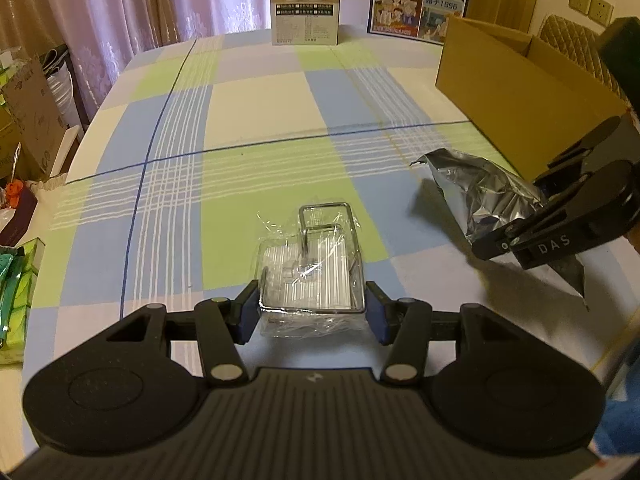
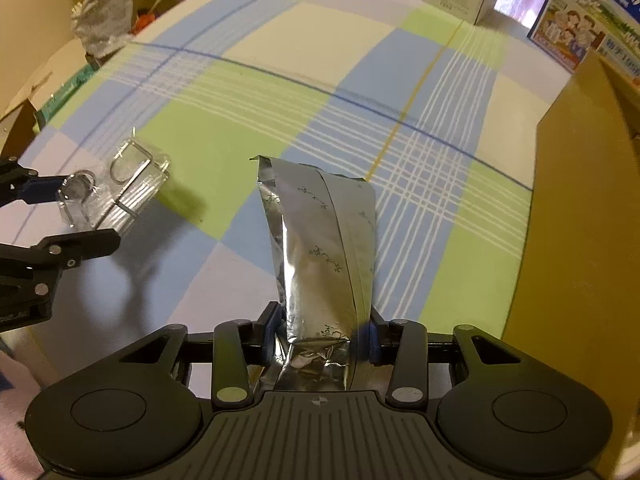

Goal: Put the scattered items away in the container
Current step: 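Carry the wire rack in the left tool and foil bag in the right tool to the box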

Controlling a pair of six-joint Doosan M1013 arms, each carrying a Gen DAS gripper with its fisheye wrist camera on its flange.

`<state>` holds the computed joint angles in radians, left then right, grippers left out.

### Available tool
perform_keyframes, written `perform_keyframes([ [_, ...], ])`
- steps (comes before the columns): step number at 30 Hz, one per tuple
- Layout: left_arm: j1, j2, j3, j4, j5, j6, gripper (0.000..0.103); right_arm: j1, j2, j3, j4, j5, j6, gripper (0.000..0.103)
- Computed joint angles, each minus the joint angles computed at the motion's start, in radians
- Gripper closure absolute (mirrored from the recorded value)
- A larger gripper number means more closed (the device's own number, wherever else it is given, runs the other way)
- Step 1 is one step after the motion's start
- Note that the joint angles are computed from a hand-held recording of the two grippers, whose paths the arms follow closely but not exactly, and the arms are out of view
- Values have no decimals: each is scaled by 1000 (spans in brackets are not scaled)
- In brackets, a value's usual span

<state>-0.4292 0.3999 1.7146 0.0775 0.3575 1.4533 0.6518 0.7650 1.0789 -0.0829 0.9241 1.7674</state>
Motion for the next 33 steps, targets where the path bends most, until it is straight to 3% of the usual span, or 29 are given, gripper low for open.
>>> perform_keyframes([
  [9,-25,-48,21,-13,1,-23,55,14,-72,59,-14,-61,37,64],
  [25,-107,-157,90,54,-3,-184,55,42,-258,262,-113,-206,178,64],
  [33,-146,-177,89,54,-12,-172,55,40,-343,360,-183,-254,280,64],
])
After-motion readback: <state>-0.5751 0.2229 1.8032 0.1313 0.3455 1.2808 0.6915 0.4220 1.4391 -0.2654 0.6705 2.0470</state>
